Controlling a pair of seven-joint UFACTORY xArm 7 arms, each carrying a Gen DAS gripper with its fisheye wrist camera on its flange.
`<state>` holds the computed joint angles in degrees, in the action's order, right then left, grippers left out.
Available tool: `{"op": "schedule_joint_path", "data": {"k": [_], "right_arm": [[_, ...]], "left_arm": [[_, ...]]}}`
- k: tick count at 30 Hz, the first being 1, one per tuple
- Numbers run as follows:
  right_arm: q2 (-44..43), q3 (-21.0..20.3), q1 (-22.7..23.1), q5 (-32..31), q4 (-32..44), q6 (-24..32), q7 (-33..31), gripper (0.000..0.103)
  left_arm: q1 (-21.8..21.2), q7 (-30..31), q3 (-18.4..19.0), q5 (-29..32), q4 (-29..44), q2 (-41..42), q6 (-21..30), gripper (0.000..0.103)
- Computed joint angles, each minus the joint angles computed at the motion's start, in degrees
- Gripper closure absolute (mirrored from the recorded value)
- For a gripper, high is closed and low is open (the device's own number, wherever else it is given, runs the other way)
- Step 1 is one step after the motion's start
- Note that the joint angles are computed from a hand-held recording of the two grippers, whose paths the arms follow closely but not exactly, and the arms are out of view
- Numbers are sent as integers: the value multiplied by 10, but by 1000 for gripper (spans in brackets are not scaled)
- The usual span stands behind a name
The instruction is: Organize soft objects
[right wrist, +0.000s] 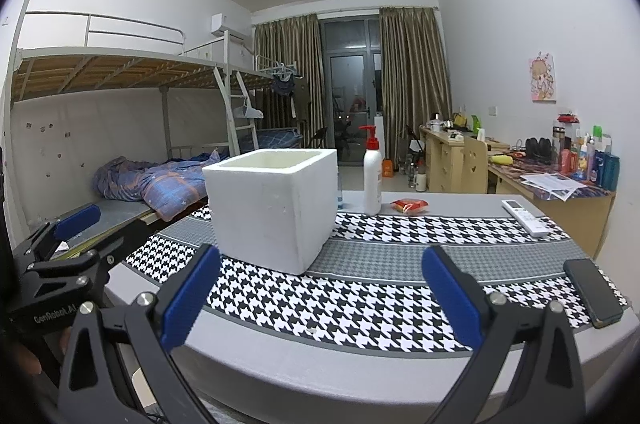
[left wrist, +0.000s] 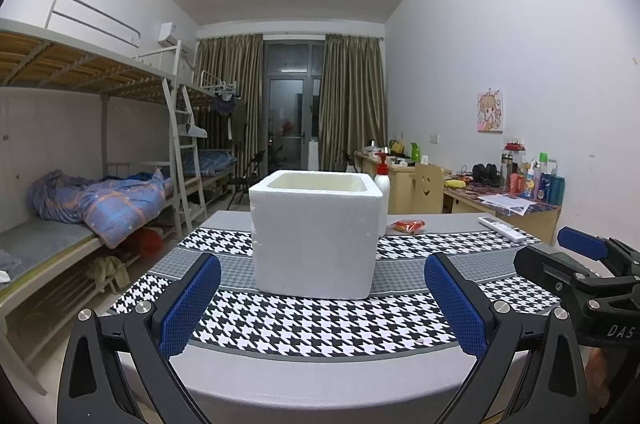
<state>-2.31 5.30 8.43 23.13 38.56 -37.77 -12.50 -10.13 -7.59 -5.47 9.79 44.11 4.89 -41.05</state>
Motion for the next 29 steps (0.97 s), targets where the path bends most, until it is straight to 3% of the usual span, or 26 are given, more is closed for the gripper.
{"op": "schedule_joint_path", "data": {"k": [29], "right_arm": [[5,-4,-2,-9,3,4,5,1]], "left_arm": [[-2,8,-1,-3,0,5,1,1]]}}
